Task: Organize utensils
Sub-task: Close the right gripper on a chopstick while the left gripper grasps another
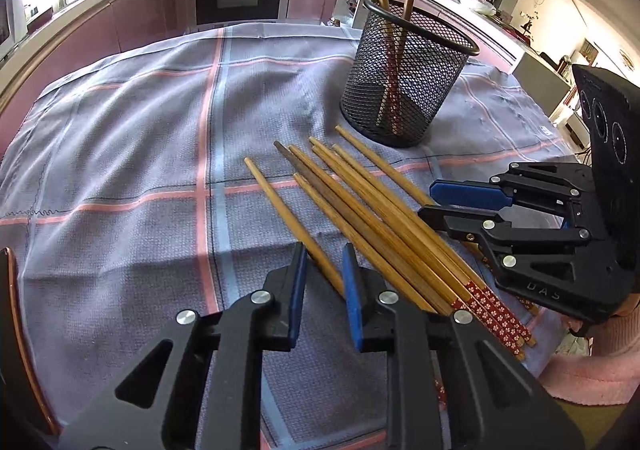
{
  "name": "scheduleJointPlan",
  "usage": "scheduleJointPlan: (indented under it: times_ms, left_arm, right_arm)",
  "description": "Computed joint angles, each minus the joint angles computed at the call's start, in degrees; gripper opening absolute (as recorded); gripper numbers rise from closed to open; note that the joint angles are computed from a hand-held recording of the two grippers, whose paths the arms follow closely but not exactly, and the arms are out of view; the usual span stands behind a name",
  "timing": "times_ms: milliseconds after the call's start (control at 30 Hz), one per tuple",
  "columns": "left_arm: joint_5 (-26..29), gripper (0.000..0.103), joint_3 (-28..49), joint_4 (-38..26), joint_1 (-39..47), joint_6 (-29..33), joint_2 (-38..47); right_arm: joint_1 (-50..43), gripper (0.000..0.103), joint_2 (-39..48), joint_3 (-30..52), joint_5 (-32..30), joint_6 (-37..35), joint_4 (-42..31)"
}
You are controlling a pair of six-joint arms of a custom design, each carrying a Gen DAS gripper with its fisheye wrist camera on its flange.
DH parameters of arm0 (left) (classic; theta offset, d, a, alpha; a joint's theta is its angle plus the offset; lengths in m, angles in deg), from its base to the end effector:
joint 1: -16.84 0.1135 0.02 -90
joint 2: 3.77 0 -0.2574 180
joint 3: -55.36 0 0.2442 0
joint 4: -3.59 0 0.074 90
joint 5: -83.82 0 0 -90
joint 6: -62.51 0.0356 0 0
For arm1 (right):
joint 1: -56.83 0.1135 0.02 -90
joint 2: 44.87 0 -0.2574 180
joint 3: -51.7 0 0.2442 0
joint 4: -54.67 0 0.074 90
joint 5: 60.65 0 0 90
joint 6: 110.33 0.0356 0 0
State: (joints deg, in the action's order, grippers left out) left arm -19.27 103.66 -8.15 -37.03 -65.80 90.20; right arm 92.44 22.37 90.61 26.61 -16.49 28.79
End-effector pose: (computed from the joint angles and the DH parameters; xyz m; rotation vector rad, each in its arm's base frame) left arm 0.1639 -0.2109 0.1040 0.2622 2.5550 -0.3364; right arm 0.1612 0.1175 0.1461 -0.7166 2.4462 0.3352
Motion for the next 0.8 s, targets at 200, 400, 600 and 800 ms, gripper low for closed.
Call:
scheduleJointPlan:
  times_ms: [200,400,600,800]
  left_arm:
    - [-1.07,0.013,0.51,-0.34,-0.21,-1.53,0.46]
    - [-1.13,0.008,-0.35,0.00,-0.35,-2.49,-0.75]
    - [-1.89,0.001,-1.69,0.25,-0.87,-2.87,-3.73]
    - [-2.86,0.006,-0.61,-0.93,-0.93,-2.45,-1.81]
  right_arm:
    - [-2.26,0.006,-0.41,-0.18,-3.18,-0.22,-0.33]
    - [-5.22,0.005,-1.89,-0.85,-7.56,-0.29,-0.93]
    - [-6.95,0.005,-5.45,-1.27,-9.86,-0.95,-3.06]
    - [-5.44,0.006,-4.28,-0.75,-7.95,-0.74,-3.17]
